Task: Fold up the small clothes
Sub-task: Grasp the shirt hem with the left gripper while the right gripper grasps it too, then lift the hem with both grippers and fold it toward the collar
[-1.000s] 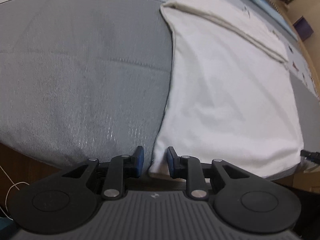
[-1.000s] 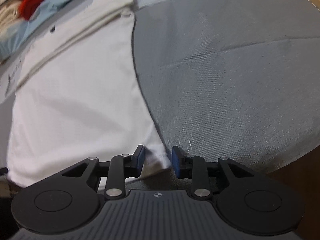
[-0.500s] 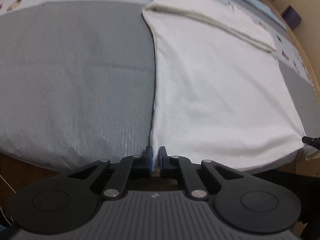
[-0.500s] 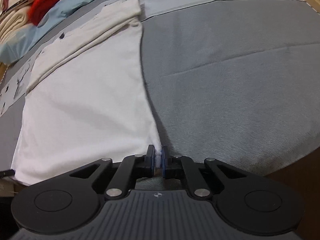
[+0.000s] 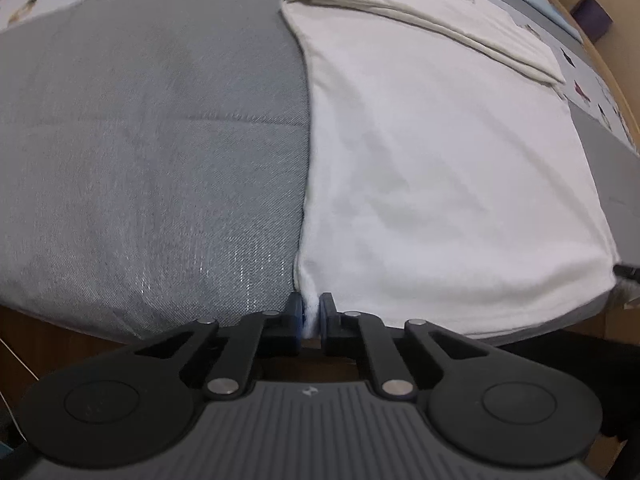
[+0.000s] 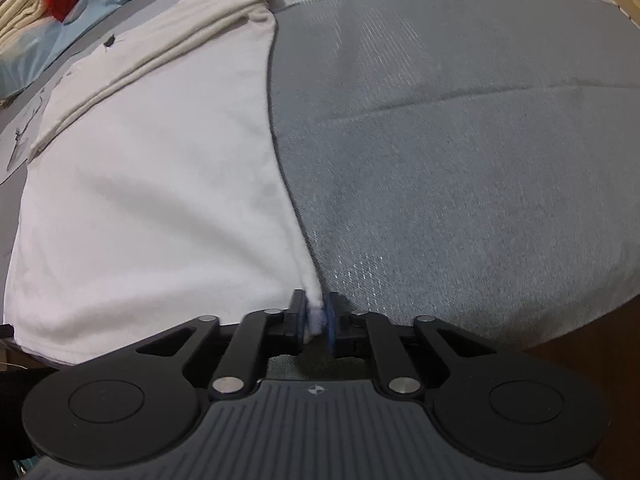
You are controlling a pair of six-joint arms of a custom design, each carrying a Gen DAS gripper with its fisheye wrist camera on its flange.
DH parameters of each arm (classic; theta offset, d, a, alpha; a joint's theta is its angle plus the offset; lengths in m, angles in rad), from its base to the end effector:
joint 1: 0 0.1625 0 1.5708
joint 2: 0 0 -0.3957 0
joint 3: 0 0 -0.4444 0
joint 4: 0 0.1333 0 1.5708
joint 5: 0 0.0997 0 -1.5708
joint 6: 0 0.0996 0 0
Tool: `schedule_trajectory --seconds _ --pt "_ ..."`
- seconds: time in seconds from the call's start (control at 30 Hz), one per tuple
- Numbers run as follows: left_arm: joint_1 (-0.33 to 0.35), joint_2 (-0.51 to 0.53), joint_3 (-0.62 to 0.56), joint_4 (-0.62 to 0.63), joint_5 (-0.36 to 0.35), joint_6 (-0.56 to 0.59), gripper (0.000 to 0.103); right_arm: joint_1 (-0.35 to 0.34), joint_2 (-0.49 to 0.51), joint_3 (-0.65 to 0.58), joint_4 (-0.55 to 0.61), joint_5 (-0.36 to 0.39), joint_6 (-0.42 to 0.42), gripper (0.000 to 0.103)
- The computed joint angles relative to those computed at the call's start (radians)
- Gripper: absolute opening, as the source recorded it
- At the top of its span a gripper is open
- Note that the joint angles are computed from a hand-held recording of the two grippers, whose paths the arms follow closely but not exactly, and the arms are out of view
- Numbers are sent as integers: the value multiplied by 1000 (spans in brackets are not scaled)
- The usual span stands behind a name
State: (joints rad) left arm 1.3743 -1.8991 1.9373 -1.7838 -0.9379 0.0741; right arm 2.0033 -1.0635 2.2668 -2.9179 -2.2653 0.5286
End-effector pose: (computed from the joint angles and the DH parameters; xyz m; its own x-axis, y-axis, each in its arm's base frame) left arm 0.1048 -0.4579 0.4583 -0.7944 0.1279 -0.5937 0.2518 0.9590 -0.1303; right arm 0.2566 -0.3899 0.0322 -0.8448 0.2470 0.4747 0.0130 0.8963 -0.4432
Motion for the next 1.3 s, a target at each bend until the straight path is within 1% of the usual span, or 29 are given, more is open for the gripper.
schedule_trajectory --seconds 0.07,0.17,0.3,0.4,0.53,0.63,0.67,0.73,0.77,0.83,0.9,0.93,0.97,1.0,1.03,1.07,1.1,1.13,1.2,1.23,1.27,1.3 --pt "-25 -23 10 7 6 13 7 9 -8 7 -27 -4 -11 7" --pt "-68 -66 15 19 -11 27 7 32 -35 32 -134 7 -33 6" --pt "-149 -128 7 63 -18 36 7 71 -90 80 -299 37 -27 6" --pt "-220 -187 -5 115 -33 11 6 114 -130 100 -365 32 -34 6" --pt "-332 -279 -58 215 -60 -36 6 197 -199 135 -439 -16 -20 6" --pt "-441 -344 -118 326 -59 -132 6 290 -279 163 -429 -63 4 5" --pt "-467 -360 -146 362 -65 -171 6 326 -311 176 -421 -79 19 5" --pt "-506 -378 -182 409 -66 -234 6 396 -360 192 -421 -120 41 5" --pt "-511 -383 -194 417 -71 -255 6 425 -380 201 -421 -141 52 5" --pt "-492 -375 -201 395 -86 -269 6 470 -403 209 -404 -183 87 5" --pt "-456 -352 -184 332 -90 -234 6 471 -408 217 -404 -195 119 5" --pt "-424 -329 -176 292 -101 -221 6 459 -398 218 -418 -193 113 5" --pt "-385 -302 -175 248 -113 -190 6 436 -390 219 -424 -183 104 5" --pt "-357 -275 -159 192 -110 -155 6 407 -380 218 -433 -166 105 5" --pt "-313 -238 -156 142 -116 -118 6 371 -358 213 -458 -142 94 5" --pt "-262 -189 -156 87 -127 -94 6 332 -340 205 -471 -124 68 5" --pt "-224 -147 -158 40 -133 -64 6 309 -320 194 -467 -118 69 5" --pt "-190 -99 -161 -6 -133 -43 6 271 -297 180 -469 -102 67 5" --pt "-115 13 -193 -97 -139 -1 5 195 -244 146 -494 -74 22 5" --pt "-92 63 -209 -133 -130 13 1 152 -216 119 -477 -67 17 5" --pt "-73 108 -225 -166 -106 26 0 115 -196 98 -471 -48 18 5" --pt "-61 154 -238 -210 -66 42 0 79 -169 75 -479 -25 9 5"
